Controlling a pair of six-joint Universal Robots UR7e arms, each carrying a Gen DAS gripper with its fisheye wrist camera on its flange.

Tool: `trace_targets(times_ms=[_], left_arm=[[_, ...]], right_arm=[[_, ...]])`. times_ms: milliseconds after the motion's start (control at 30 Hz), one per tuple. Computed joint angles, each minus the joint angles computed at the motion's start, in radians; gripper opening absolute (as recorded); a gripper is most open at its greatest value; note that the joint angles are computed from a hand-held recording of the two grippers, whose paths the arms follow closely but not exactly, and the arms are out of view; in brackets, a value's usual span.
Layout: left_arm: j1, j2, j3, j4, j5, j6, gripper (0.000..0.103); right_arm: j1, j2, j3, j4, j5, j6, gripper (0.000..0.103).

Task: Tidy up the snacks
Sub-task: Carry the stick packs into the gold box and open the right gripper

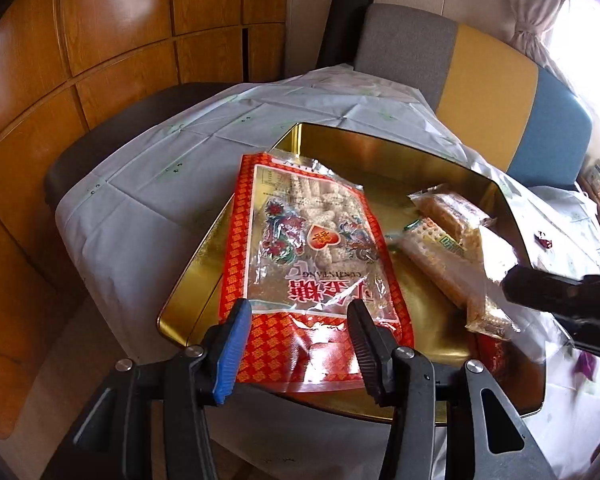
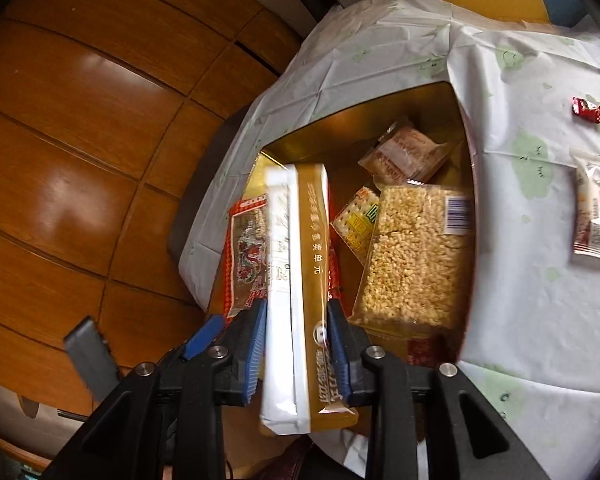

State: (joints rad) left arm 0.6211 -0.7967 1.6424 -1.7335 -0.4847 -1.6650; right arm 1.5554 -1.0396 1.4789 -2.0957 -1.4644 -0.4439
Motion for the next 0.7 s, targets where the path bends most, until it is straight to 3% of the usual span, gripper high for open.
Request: trace_targets(times_ms=[300, 367, 467, 600, 700], left_arm=[[-0.003, 0.013, -0.007, 0.003, 0.004, 0.014, 0.051], [-0.003, 0.014, -0.009, 0.000, 0.001, 0.019, 0.051], [-0.005, 0.017, -0.014, 0.004, 0.002, 0.018, 0.051], [-0.011, 0.022, -0.019, 0.007, 0.003, 0.023, 0.051], [-0.013, 0.027, -0.023, 0.003, -0.002, 0.035, 0.051]], right_arm=[[0.015, -0.006, 0.060, -0.064, -0.089, -0.070, 0.035], [0.023, -0.014, 0.091, -0.133, -0.155, -0.126, 0.035], [0.038, -0.029, 0.125, -0.186, -0.227, -0.224, 0.030], [0.057, -0.036, 0.190, -0.345, -0.302, -0.341, 0.012], [0.054, -0.025, 0.189, -0.362, -0.318, -0.352, 0.011]])
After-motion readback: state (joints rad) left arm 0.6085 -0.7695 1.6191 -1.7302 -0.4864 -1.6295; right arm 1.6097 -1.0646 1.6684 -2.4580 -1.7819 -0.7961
